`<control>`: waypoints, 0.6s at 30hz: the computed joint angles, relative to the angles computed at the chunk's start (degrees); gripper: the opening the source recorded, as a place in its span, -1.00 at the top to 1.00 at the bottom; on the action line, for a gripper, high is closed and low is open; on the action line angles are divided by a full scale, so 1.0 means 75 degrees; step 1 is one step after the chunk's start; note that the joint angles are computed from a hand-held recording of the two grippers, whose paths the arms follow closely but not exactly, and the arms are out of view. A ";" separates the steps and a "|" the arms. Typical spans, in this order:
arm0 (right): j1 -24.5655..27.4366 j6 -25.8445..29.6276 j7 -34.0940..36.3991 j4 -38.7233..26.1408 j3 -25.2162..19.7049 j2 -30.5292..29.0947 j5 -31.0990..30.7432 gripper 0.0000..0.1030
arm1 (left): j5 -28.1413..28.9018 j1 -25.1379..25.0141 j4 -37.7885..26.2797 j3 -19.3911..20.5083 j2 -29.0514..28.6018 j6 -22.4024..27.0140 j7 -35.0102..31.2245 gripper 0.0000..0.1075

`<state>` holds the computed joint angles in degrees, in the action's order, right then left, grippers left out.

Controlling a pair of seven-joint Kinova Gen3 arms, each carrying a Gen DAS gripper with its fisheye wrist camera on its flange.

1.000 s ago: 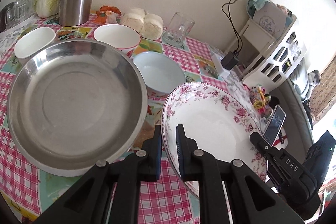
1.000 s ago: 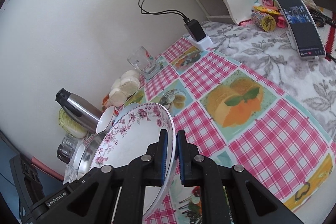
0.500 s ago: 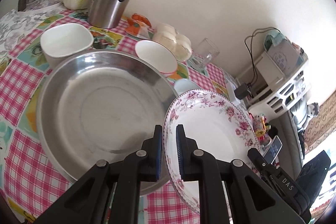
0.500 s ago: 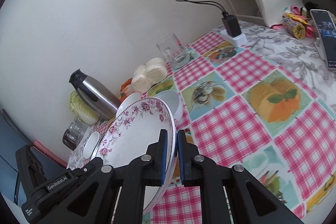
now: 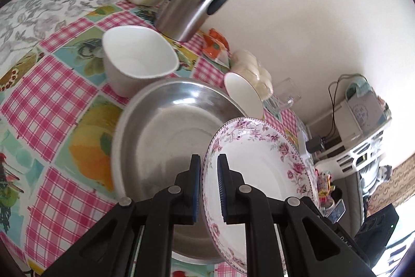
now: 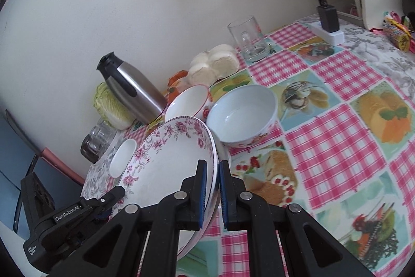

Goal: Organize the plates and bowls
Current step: 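Lower the floral plate into the steel plate with both grippers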

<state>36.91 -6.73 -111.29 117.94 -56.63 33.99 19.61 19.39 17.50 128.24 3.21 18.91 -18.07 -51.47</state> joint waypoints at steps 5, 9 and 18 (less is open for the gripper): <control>-0.0687 0.0165 0.0127 -0.0272 0.0358 0.0030 -0.0134 0.80 | -0.0376 -0.0552 0.0240 0.0226 0.0037 -0.0207 0.0521 0.76; -0.1098 0.0311 0.0337 -0.0497 0.0582 0.0119 -0.0345 0.80 | -0.0872 -0.1046 0.0353 0.0485 0.0126 -0.0364 0.1105 0.76; -0.1854 0.0628 0.1113 -0.1078 0.1065 0.0429 -0.1049 0.80 | -0.0665 -0.0791 0.0286 0.0055 0.0277 -0.0292 0.0973 0.76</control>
